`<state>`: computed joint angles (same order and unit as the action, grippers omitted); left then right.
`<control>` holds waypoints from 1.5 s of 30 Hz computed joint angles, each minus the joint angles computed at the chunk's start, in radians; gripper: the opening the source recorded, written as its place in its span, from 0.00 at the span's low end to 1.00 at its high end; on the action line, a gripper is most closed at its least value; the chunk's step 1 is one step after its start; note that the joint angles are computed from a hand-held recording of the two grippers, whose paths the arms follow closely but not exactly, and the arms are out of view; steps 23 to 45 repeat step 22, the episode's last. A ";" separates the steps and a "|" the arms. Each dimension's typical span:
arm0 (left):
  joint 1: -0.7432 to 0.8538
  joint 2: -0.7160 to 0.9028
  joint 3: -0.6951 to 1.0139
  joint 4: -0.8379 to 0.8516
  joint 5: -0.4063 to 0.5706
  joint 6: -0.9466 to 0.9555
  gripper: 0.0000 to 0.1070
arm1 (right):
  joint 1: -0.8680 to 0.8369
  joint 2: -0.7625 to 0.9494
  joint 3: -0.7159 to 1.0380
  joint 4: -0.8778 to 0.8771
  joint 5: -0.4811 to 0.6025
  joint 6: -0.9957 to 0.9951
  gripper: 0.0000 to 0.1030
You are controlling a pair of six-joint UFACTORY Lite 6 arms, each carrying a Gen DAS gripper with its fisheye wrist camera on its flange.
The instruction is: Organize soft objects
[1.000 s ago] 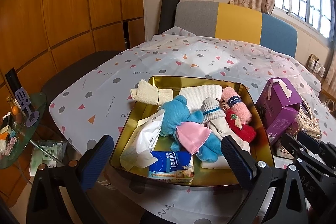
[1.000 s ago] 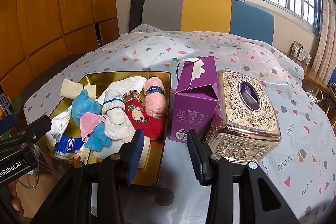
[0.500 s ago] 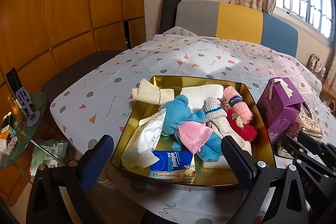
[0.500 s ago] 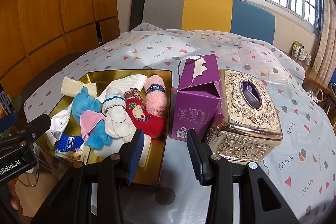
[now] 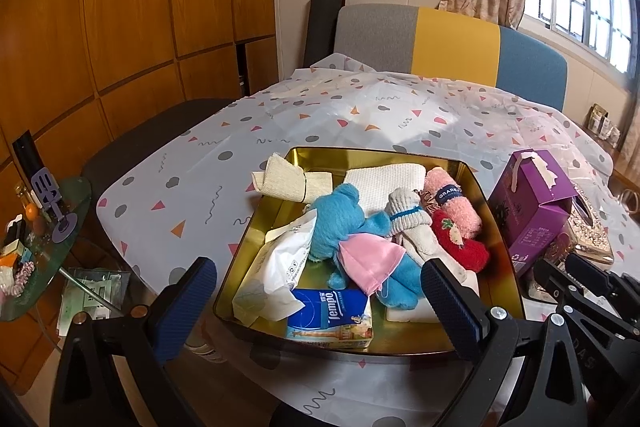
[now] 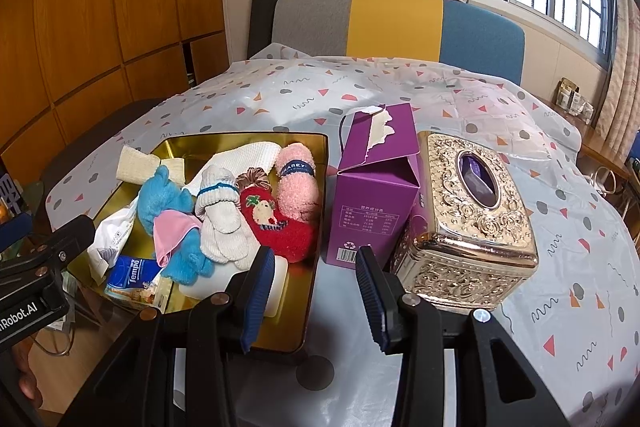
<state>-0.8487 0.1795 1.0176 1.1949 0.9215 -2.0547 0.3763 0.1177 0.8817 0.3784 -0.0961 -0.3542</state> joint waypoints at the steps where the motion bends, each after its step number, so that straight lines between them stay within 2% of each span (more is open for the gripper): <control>1: -0.002 0.000 0.000 0.001 0.004 0.000 0.96 | 0.000 -0.001 0.000 0.000 0.001 0.000 0.41; 11: 0.006 0.002 0.005 -0.010 -0.021 0.007 0.96 | -0.002 -0.004 -0.003 -0.015 0.003 0.011 0.41; 16: -0.016 0.005 0.000 0.016 0.019 -0.016 0.96 | -0.005 -0.004 -0.005 -0.014 0.006 0.007 0.41; 22: -0.010 0.001 -0.005 0.018 0.007 -0.019 0.96 | -0.024 -0.012 -0.011 -0.207 0.000 0.203 0.41; 45: -0.010 0.001 -0.005 0.018 0.007 -0.019 0.96 | -0.024 -0.012 -0.011 -0.207 0.000 0.203 0.41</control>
